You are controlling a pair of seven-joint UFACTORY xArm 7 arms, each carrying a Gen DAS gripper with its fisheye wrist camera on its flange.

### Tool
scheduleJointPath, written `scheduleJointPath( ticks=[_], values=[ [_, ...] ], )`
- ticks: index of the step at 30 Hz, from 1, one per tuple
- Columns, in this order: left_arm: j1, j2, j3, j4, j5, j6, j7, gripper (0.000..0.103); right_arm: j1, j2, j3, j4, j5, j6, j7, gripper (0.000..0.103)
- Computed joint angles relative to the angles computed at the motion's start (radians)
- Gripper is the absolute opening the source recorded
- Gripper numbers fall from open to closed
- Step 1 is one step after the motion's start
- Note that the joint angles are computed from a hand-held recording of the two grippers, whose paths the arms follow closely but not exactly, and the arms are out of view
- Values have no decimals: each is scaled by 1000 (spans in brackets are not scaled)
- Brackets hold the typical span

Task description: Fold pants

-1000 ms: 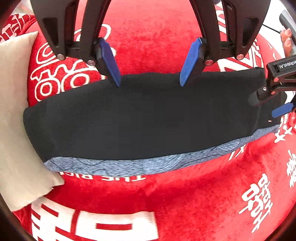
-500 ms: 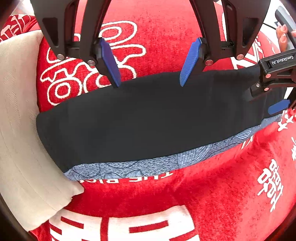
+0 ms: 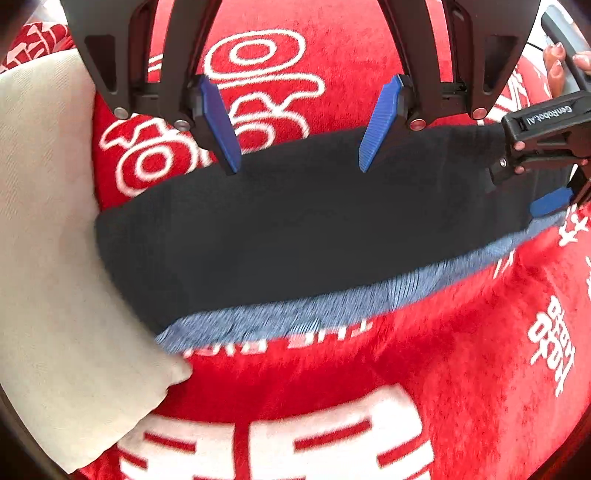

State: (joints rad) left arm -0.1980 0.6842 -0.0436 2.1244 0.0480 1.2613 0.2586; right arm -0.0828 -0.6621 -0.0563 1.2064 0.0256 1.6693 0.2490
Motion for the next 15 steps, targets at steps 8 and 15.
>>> scheduleJointPath(
  ticks=[8,15],
  values=[
    [-35,38,11,28,26,-5,-56,102,-55,78,-52,-12,-36,-170,-1,40],
    [-53,65,20,23,50,0,-107,102,-81,172,-47,-86,-95,-316,-70,39]
  ],
)
